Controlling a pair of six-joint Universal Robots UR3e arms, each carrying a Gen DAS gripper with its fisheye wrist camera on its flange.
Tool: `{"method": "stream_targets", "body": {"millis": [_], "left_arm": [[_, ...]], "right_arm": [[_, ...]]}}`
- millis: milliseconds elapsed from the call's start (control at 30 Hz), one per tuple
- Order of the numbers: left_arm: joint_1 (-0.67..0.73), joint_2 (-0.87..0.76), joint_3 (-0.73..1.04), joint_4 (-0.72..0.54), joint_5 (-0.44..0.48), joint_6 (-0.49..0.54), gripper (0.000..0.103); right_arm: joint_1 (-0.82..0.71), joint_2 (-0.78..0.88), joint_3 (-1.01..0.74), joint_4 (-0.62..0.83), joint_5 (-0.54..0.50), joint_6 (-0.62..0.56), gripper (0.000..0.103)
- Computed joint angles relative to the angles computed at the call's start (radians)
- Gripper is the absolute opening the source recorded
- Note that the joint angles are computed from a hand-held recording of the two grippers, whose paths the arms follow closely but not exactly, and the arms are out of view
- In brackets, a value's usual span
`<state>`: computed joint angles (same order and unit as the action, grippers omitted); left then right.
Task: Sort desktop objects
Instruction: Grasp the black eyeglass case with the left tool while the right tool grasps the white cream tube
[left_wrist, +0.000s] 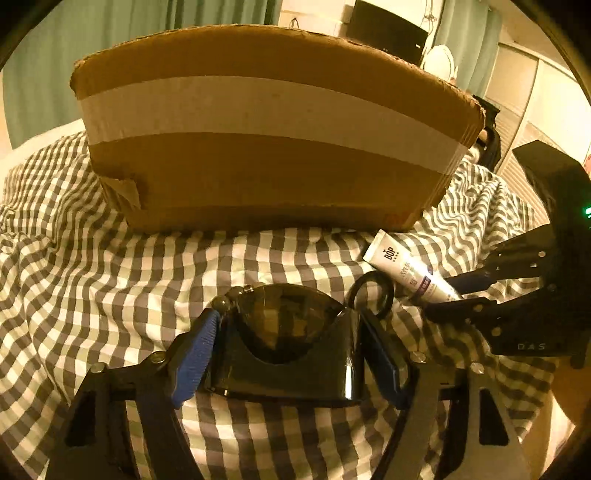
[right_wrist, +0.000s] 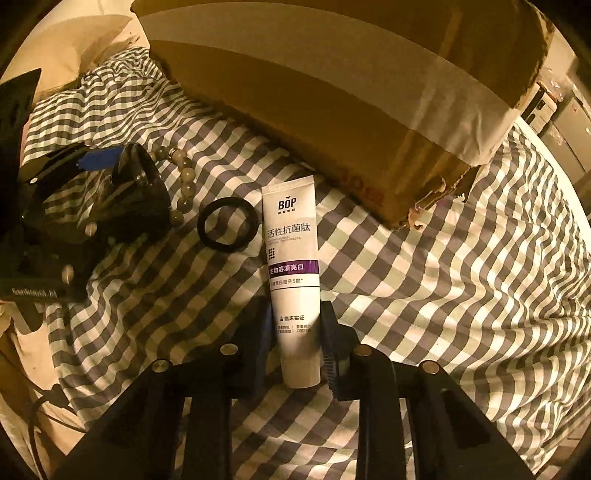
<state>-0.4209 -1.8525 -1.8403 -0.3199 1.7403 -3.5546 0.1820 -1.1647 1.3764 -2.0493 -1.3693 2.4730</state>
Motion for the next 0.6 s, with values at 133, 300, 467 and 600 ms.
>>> {"method": "stream_targets", "body": {"millis": [133,300,467,600], "left_arm": [[-0.006,0.028,-0.035,0.010,0.020,0.011,0.077],[0.022,0.096,-0.101,0.020,0.004,-0.012,0.077],[0.033,0.164,-0.132,0.004,-0.004,-0.004,0.077],[0.037,0.216,-0.148,-0.014,-0.011,0.005,0.077]], "right_arm": [[-0.003,-0.012,0.011,-0.003,-0.001,0.008,0.024],[-0.004,-0.045,0.040,-0.016,-0.014,0.011,0.024],[-0.007,-0.096,0.072,-0.018,-0.026,0.006,0.024],[-0.017,-0.157,0.106,-0.019,-0.018,0.004,0.024]]}}
